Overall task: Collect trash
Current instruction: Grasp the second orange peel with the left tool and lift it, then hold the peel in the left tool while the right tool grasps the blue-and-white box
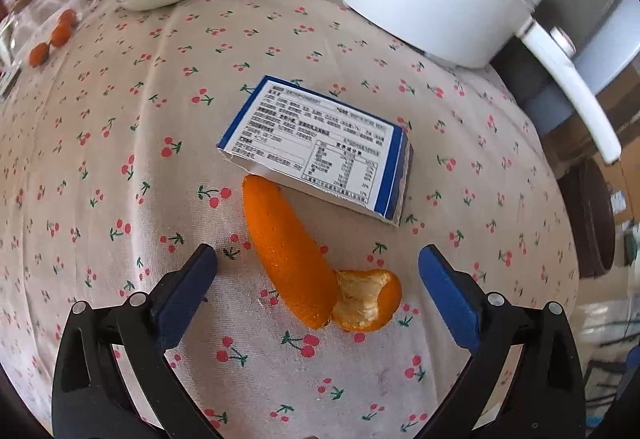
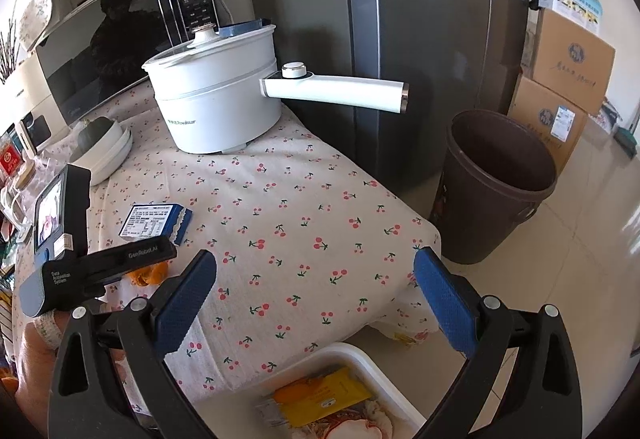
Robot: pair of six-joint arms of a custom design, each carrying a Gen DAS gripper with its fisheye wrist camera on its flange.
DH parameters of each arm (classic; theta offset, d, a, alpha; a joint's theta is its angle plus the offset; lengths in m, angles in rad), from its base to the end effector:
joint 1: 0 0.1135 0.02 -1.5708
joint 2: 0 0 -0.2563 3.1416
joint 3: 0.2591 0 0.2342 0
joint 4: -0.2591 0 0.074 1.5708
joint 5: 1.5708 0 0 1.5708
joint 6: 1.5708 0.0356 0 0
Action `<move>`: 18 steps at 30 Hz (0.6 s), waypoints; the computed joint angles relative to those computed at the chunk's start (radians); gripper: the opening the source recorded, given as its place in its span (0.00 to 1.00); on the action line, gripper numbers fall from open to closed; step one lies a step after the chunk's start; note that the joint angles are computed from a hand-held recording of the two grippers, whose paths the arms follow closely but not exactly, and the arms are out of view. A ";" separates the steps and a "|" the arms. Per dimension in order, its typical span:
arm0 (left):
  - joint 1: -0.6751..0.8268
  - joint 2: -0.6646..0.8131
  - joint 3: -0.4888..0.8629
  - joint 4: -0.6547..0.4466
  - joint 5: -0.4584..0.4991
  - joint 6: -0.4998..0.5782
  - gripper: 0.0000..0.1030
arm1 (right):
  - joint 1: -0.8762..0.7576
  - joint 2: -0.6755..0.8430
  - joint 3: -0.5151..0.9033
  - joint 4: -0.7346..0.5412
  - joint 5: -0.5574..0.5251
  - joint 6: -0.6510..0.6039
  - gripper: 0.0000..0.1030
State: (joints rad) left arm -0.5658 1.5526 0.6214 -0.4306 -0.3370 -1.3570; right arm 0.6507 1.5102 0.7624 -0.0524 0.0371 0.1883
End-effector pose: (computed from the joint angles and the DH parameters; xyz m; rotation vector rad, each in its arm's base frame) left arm 0.1928 -0.1085 0.1187 -1.1039 2.5161 0.0312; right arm 0.2296 0.1732 0.1808 -0.5323 2.3400 0.3557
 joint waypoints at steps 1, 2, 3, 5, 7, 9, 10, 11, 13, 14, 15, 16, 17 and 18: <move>0.000 0.004 0.002 0.002 -0.001 0.007 0.93 | 0.002 0.002 0.000 0.000 0.004 -0.001 0.93; 0.000 0.010 0.003 0.006 -0.006 0.011 0.93 | 0.001 0.001 0.000 -0.001 0.005 -0.003 0.93; -0.003 0.016 0.006 0.005 -0.015 0.017 0.92 | 0.002 0.002 0.000 -0.001 0.008 -0.002 0.93; -0.011 0.043 0.029 -0.021 -0.041 0.028 0.80 | -0.001 -0.001 0.000 -0.003 0.005 -0.002 0.93; -0.020 0.047 0.040 -0.032 -0.070 0.060 0.54 | -0.006 -0.004 0.004 -0.010 0.001 -0.001 0.93; -0.016 0.030 0.029 -0.013 -0.065 0.089 0.44 | -0.011 -0.003 0.010 -0.016 -0.003 -0.003 0.93; -0.015 0.024 0.023 -0.004 -0.063 0.101 0.38 | -0.012 -0.004 0.011 -0.018 -0.004 -0.003 0.93; -0.017 0.017 0.016 0.009 -0.062 0.112 0.35 | -0.012 -0.002 0.012 -0.018 -0.003 -0.003 0.93; -0.027 -0.014 -0.006 0.038 -0.063 0.133 0.22 | -0.011 -0.001 0.014 -0.021 -0.005 -0.002 0.93; -0.030 -0.031 -0.017 0.046 -0.063 0.141 0.19 | -0.010 -0.002 0.014 -0.021 -0.005 -0.003 0.93; -0.028 -0.057 -0.039 0.070 -0.050 0.156 0.19 | -0.009 -0.003 0.013 -0.021 -0.005 -0.005 0.93; -0.029 -0.079 -0.054 0.074 -0.043 0.161 0.19 | -0.004 -0.003 0.013 -0.018 -0.003 -0.009 0.93; -0.032 -0.103 -0.069 0.074 -0.041 0.165 0.19 | -0.001 -0.001 0.013 -0.017 -0.001 -0.012 0.93; -0.039 -0.132 -0.085 0.069 -0.045 0.166 0.19 | 0.005 0.003 0.015 -0.017 0.004 -0.013 0.93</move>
State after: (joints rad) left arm -0.6052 1.4202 0.5369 -0.3615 -0.3825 -1.1905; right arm 0.6559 1.5136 0.7776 -0.0690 0.0411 0.1755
